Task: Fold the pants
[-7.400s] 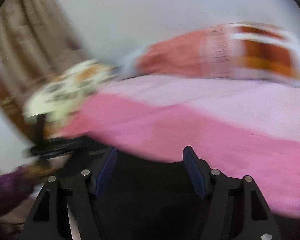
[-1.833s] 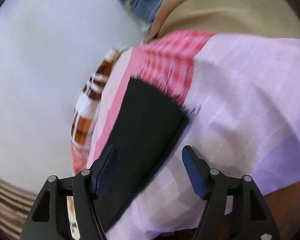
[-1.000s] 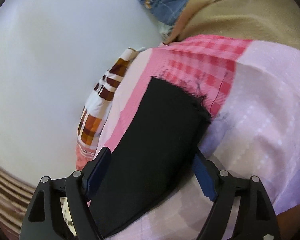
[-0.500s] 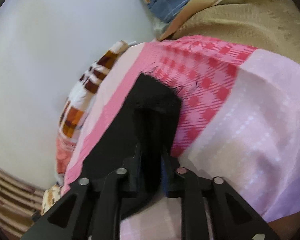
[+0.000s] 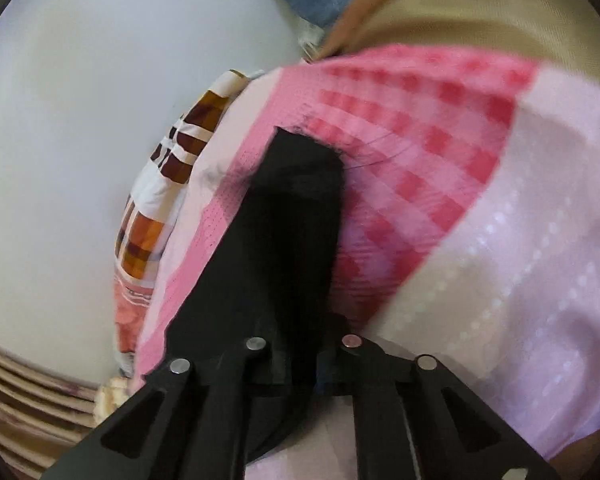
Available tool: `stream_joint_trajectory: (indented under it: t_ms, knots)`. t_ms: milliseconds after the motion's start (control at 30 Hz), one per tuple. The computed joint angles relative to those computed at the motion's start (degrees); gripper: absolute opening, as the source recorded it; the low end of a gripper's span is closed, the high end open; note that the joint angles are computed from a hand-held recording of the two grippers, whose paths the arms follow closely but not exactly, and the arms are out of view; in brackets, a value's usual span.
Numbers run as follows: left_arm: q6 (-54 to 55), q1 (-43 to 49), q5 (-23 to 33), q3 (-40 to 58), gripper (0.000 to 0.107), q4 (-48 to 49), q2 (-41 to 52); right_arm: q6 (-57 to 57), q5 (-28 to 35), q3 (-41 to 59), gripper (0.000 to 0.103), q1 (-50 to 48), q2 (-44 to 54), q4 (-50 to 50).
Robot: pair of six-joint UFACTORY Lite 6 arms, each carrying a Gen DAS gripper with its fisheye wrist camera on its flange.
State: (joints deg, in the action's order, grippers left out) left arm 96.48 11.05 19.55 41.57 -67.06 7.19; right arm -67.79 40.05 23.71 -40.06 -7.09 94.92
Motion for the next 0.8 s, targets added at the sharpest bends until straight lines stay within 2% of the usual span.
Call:
stream_joint_trajectory:
  t_ms: [33,167,367,500,633,700,733,800]
  knots:
    - [0.08,-0.08,-0.29,-0.05,0.084,-0.01,0.00,-1.09,2.74,-0.60,0.007,-2.51,1.34,0.49]
    - [-0.71,0.35,0.02,0.54,0.084,0.78,0.82,-2.59,4.77,-2.22,0.008,-3.87,-0.43,0.60]
    - [-3.63,1.30,1.57,1.53,0.084,3.72,1.46,-4.32,12.13,-1.67,0.014,-9.20,4.73,0.71]
    - [-4.08,1.68,2.33,1.50,0.084,4.18,1.33,-7.64,17.55,-1.61,0.016,-10.72,8.53,4.70]
    - [-5.58,1.47,2.63,1.29,0.084,5.37,0.43,-6.60,18.03,0.26,0.015,-10.53,10.50,4.20]
    - [-5.80,1.63,2.93,1.18,0.084,5.90,-0.41,-5.21,15.73,-1.39,0.015,-12.14,6.19,1.83]
    - [-5.70,1.93,3.23,1.11,0.084,5.94,-0.87,-3.96,13.03,-2.27,0.010,-13.08,2.83,-1.20]
    - [-5.25,2.71,4.32,1.49,0.084,5.77,-1.10,-3.59,13.22,-2.97,0.007,-15.33,1.88,-4.65]
